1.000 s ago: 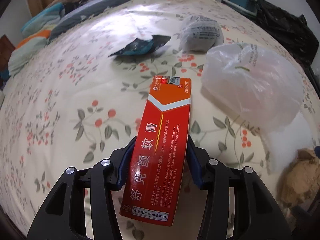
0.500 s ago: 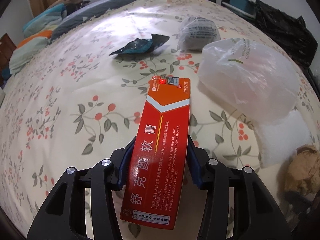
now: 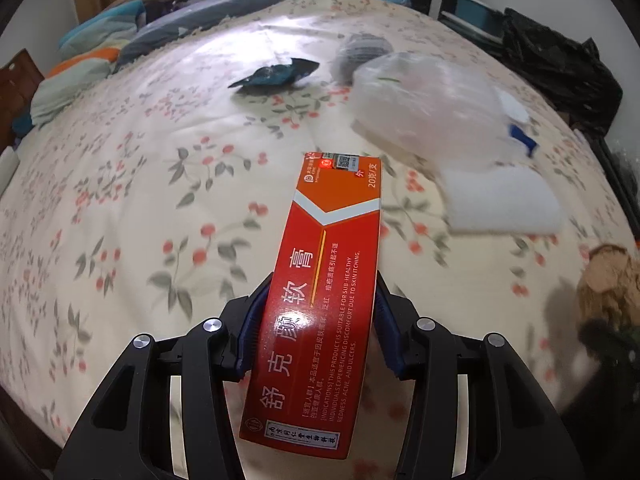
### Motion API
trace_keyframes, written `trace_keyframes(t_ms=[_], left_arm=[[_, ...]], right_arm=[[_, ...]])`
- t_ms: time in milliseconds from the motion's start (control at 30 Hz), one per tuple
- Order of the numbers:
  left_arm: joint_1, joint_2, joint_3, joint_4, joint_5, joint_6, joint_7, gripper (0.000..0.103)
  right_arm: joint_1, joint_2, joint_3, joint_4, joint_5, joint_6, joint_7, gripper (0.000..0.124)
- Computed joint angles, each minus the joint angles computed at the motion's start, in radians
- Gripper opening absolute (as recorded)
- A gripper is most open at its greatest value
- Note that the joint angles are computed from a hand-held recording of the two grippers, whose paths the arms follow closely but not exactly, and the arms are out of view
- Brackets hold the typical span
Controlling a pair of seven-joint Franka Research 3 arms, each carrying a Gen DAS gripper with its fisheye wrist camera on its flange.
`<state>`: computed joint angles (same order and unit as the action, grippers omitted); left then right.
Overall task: Collect trash
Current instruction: 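Carry the red box and brown paper ball with both tools over the red bin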
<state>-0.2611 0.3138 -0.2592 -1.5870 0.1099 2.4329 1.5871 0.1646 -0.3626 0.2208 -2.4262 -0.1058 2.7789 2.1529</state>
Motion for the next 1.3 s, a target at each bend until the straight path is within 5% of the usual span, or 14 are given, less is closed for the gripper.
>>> trace_keyframes(t_ms=[400,800,1300], left_arm=[[-0.007,-0.294,-0.011,-0.324,-0.124,0.054,0.027,0.048],[-0.097,-0.556,0.033,-0.593,-0.258,0.037,0.079,0.048],[-0.191,-0.639,0.039,-0.792,-0.283,-0.031,0.06,0.048]], right_arm=[[0.041,-0.209,0.037,-0.125,0.058,-0.07,0.002,0.057],[0.123,-0.384,0.075,-0.243,0.135,-0.153,0.013,0.057],[0.252,-0.371,0.076,-0.339,0.227,-0.186,0.015,0.057]])
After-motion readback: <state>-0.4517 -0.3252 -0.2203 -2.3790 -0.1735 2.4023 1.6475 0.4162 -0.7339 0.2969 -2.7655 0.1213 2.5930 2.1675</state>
